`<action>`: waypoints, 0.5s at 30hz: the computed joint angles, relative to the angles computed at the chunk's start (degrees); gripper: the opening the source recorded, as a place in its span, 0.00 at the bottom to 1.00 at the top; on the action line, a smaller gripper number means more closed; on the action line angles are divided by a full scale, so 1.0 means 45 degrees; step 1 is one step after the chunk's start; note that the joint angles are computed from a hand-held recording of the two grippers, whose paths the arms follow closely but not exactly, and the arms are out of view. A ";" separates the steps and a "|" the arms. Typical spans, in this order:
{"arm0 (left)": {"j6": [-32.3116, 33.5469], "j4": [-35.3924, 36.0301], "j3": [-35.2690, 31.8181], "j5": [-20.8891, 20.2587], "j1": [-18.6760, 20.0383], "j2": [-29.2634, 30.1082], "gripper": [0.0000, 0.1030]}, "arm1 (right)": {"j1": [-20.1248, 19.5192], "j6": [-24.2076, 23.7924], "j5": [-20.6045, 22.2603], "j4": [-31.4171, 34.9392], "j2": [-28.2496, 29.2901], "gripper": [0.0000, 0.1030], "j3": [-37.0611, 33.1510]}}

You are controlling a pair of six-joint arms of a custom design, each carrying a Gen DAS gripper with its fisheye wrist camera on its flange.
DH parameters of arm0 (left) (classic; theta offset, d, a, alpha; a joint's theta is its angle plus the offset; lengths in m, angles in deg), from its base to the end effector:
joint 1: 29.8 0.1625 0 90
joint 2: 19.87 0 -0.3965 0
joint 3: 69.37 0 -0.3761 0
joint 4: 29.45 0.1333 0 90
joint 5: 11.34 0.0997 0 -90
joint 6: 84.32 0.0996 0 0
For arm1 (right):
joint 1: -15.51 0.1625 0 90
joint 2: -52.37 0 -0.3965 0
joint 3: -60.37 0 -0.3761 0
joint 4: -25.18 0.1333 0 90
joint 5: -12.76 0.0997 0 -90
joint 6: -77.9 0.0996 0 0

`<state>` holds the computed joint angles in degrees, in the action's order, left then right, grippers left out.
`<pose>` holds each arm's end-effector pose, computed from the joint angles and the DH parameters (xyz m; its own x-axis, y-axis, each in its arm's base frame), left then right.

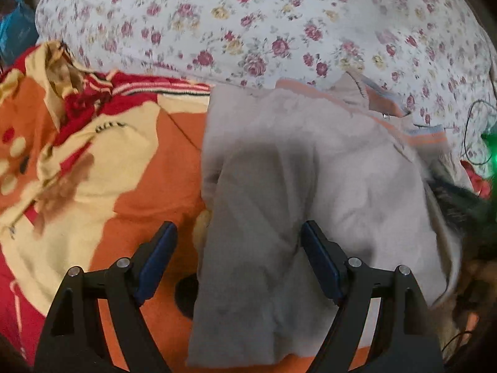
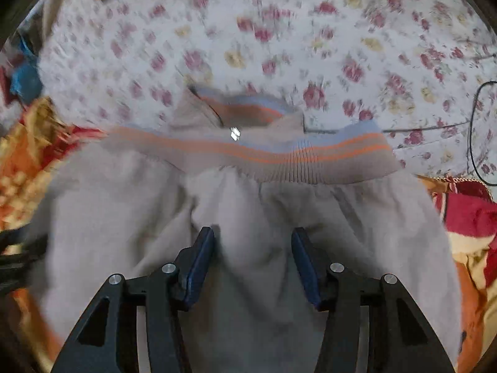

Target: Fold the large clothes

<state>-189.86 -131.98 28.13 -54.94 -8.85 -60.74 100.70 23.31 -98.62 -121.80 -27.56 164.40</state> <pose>-0.4220 -0.3815 -0.0109 -0.7062 -0.4682 -0.5311 0.0362 0.7253 -0.6875 0.0508 -0.5529 0.3756 -0.5854 -0.5225 0.6199 -0.7019 0.7093 -0.0650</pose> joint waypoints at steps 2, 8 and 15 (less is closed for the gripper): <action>0.0056 0.0031 -0.0056 0.0046 0.0053 0.0052 0.80 | -0.0292 -0.0382 0.0210 -0.0852 0.0177 0.50 0.0272; -0.0092 0.0285 -0.0205 0.0080 0.0056 0.0140 0.81 | 0.0108 0.0201 -0.0259 -0.0437 -0.0125 0.53 0.0181; -0.0134 0.0172 -0.0184 0.0062 0.0070 0.0150 0.81 | -0.0022 0.0735 0.1136 0.1628 -0.1412 0.55 0.0387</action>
